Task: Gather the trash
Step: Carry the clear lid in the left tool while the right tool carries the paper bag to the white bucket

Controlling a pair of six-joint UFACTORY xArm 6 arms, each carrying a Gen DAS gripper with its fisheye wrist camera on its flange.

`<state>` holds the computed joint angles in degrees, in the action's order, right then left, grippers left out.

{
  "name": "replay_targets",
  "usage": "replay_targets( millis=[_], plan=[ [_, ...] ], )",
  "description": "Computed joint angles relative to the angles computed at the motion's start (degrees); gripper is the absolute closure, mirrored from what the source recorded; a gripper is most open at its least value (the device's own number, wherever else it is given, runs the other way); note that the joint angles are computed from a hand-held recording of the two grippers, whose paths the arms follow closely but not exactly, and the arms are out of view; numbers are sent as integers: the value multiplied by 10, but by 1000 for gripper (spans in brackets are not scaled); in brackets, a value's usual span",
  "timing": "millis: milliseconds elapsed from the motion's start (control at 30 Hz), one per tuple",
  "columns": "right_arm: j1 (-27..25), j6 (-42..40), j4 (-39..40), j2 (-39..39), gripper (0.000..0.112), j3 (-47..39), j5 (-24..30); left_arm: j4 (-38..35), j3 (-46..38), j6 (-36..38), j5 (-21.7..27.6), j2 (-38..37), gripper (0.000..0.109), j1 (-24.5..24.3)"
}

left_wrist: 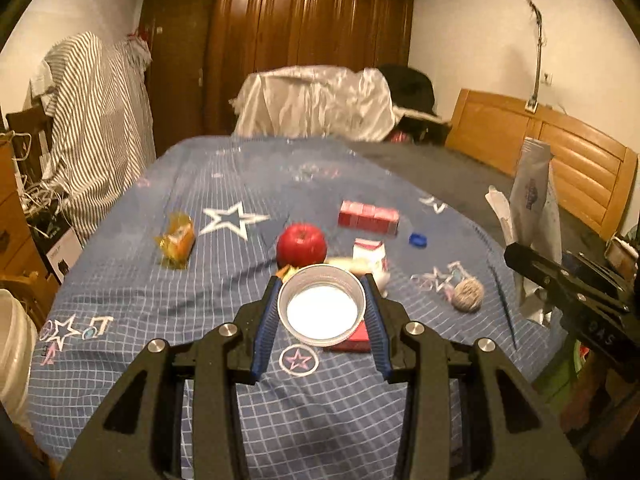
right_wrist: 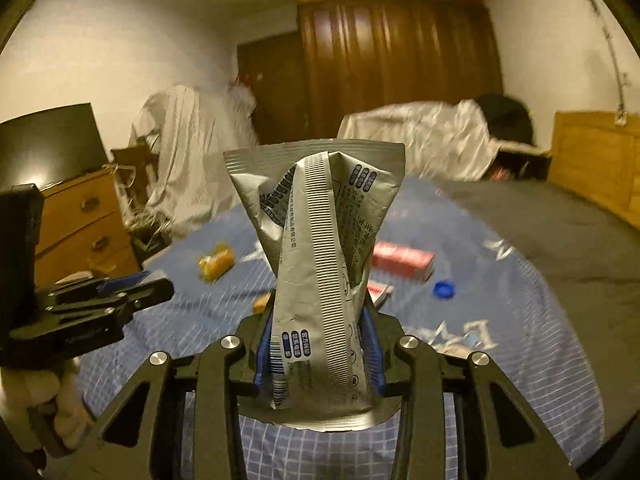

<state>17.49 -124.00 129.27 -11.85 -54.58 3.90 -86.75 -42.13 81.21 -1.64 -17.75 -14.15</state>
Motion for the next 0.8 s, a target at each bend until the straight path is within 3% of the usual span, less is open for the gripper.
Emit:
replay_targets(
  millis=[133,233,533,800],
  plan=[
    [-7,-143,133,-28,73,3,-11,-145,-26,139,-27,-2,70,-23],
    [-8,-175,165,-44,73,10,-18,-235,-41,229,-34,-3,70,-28],
    [-4,-187,178,-54,73,12,-24,-275,-44,266,-34,-12,70,-21],
    [26,-139,122,-25,73,-22,-11,-283,-47,283,-32,-34,70,24]
  ],
)
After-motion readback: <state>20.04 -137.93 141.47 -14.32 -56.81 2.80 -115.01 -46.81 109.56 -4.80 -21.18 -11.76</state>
